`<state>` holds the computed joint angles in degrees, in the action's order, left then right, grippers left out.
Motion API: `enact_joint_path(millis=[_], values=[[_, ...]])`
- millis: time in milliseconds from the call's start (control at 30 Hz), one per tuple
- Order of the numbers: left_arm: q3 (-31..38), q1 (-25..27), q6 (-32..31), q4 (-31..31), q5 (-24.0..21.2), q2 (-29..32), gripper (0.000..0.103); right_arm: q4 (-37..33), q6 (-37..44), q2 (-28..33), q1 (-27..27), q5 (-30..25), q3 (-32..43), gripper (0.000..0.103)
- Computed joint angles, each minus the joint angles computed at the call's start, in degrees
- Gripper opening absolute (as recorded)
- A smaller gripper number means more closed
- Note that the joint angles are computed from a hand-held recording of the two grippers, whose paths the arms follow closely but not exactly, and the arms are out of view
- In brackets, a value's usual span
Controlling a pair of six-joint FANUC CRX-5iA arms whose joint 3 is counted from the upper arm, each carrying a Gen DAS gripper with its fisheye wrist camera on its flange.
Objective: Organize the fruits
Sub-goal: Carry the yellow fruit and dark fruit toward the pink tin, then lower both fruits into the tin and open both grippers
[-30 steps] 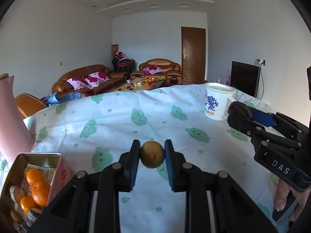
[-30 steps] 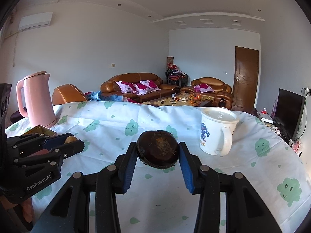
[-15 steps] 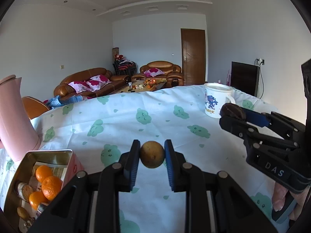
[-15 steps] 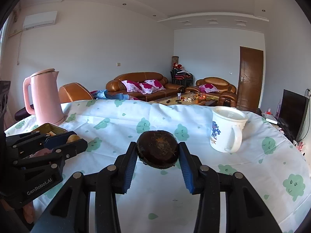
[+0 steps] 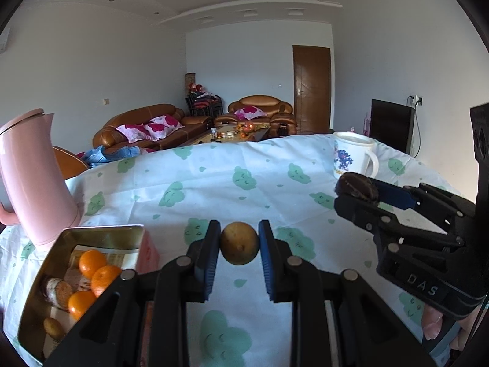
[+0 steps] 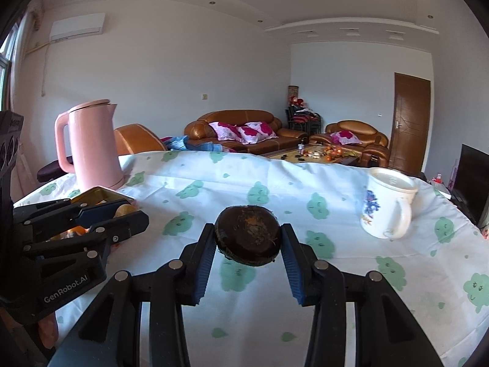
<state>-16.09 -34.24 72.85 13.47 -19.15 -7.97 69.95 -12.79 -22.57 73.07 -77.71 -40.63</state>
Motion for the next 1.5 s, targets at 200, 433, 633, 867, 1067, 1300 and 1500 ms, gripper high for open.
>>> enact_joint_path(millis=[200,433,633,867,1067,1300,1500], values=[[-2.0,2.3,-1.6,2.2,-0.4,-1.9,0.027,0.4,1.4,2.1,-1.3,4.1,1.8,0.045],[-3.3,5.1,-1.1,2.0,-1.0,-4.0,0.027,1.7,3.5,5.1,-3.1,8.8,4.5,0.045],[-4.5,7.2,-1.7,2.8,-1.4,-5.5,0.027,2.0,5.4,7.7,-3.4,11.3,6.9,0.045],[-5.4,10.9,0.3,0.1,-2.6,-7.9,0.027,2.3,7.5,10.4,-5.1,17.1,9.8,0.045],[-6.2,14.7,1.9,-1.4,-4.2,-9.5,0.027,1.7,9.9,13.3,-6.9,23.9,13.0,0.045],[-6.7,17.8,3.1,-2.1,-5.9,-9.9,0.027,-2.2,14.4,17.3,-7.9,29.0,16.8,0.045],[-6.7,19.4,2.8,-2.0,-7.7,-9.3,0.027,-7.3,19.0,19.7,-8.1,30.4,19.4,0.045]])
